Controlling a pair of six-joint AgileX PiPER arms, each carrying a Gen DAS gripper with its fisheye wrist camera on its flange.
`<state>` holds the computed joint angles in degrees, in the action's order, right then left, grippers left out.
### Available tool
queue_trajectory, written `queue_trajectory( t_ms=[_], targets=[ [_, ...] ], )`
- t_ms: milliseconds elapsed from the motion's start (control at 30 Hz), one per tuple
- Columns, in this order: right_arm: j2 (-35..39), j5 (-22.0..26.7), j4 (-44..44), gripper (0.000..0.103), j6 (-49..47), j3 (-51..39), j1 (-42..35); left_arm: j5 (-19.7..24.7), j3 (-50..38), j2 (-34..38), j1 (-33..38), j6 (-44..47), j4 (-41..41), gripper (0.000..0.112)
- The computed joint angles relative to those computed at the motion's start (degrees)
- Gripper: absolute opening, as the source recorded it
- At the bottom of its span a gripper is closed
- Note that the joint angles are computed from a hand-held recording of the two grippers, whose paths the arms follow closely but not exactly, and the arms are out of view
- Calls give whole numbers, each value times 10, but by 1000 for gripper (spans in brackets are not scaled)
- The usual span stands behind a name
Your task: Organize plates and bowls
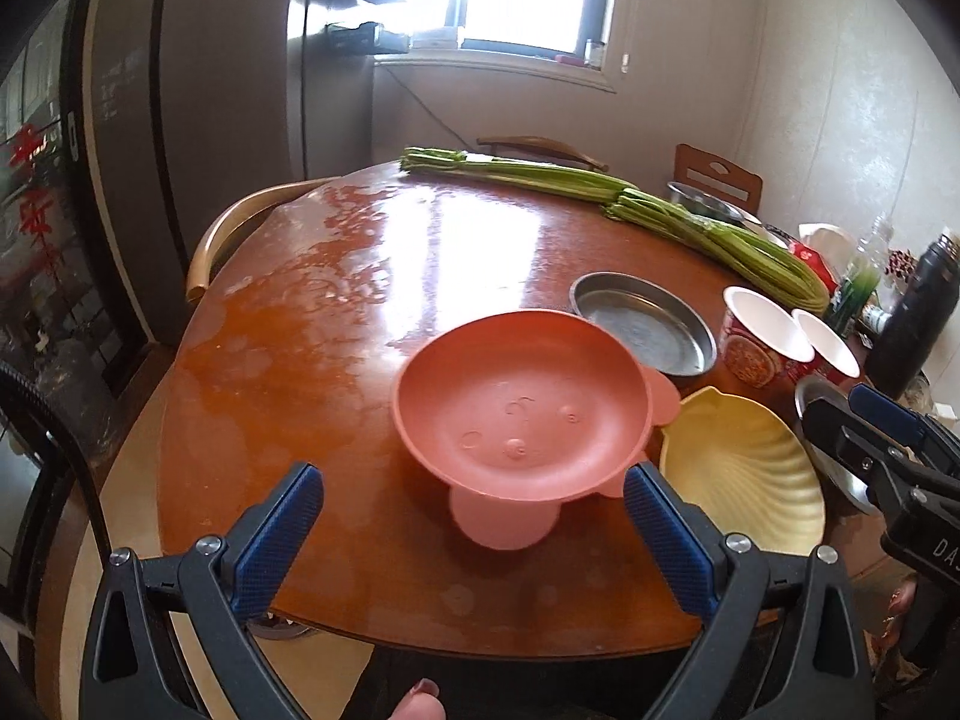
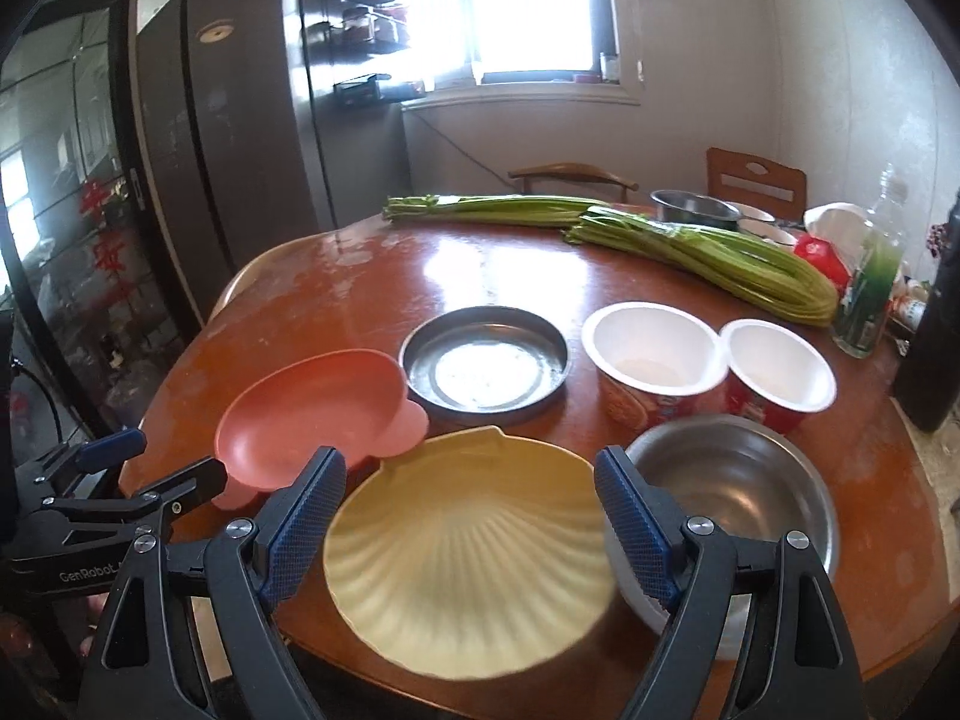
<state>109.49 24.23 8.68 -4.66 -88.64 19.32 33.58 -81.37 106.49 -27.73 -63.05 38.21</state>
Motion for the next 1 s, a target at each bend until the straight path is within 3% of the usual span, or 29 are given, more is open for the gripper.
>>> queue_trajectory(
  t_ms=[100, 233, 433, 633, 900, 1000],
  targets=[
    [57, 41, -52, 86, 30, -81, 22, -29, 0, 3, 45, 79, -92, 101],
    [135, 127, -23, 86, 10, -199, 29, -51, -11, 18, 85, 176, -187, 101],
    [206, 199, -26, 86, 15, -309, 35, -49, -52, 61, 117, 257, -284, 101],
    [274, 271, -21, 84, 10, -427, 35, -27, -89, 91, 120, 270, -286, 99],
    [337, 342, -38, 68, 11, -538, 40, 1, -136, 120, 126, 321, -334, 86],
    [343, 343, -30, 61, 1, -544, 38, 7, -153, 131, 127, 348, -363, 82]
  ],
)
